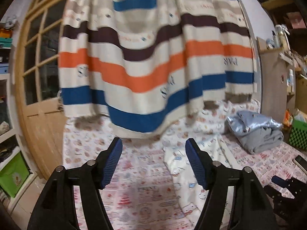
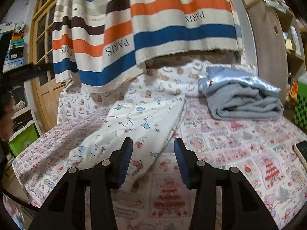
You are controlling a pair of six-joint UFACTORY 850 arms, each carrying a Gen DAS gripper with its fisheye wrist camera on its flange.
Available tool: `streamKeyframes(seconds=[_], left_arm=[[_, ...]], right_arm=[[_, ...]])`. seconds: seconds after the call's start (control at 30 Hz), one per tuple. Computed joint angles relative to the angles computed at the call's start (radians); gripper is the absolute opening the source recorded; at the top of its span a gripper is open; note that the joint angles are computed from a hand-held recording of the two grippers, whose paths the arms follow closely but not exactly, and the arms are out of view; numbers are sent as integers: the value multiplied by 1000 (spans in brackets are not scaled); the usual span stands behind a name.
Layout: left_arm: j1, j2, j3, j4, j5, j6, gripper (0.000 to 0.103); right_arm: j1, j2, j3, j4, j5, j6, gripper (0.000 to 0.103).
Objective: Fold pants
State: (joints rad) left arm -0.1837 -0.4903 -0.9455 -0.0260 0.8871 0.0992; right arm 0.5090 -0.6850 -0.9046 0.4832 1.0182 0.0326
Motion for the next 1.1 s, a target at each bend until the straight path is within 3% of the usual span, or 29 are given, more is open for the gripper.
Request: streamKeyframes(seconds=[0.17, 0.23, 0.27, 0.33, 0.5, 0.67, 0.73, 0.8, 0.9, 1.0, 1.1], left_arm=[[15, 17, 53, 46, -27, -42, 67], [10, -2, 81, 62, 2, -61, 66], [9, -17, 89, 82, 10, -81, 56], [8, -56, 86, 129, -12, -145, 47], [15, -167, 11, 240, -100, -368, 43], [20, -217, -26, 370, -130, -566, 42], [11, -220, -23, 383, -131, -585, 42], [-7, -221, -24, 354, -150, -559, 42], [-16, -227, -54, 373, -248, -625, 39], [0, -235, -66, 478, -242, -748, 34], [11, -249, -84, 576, -233, -855, 34]], right_arm=[[14, 0, 6, -38, 3, 35, 46], [16, -7, 8, -51, 0, 41, 46], [18, -10, 7, -52, -5, 40, 46], [18, -17, 3, -57, -27, 46, 46], [-20, -23, -14, -157, -94, 158, 46], [-31, -43, -31, -165, -97, 196, 46], [-34, -53, -43, -169, -122, 212, 46], [-59, -60, -54, -301, -162, 318, 46], [-69, -64, -65, -374, -182, 379, 45], [-45, -67, -62, -294, -151, 296, 45], [-51, -73, -81, -340, -201, 335, 45]])
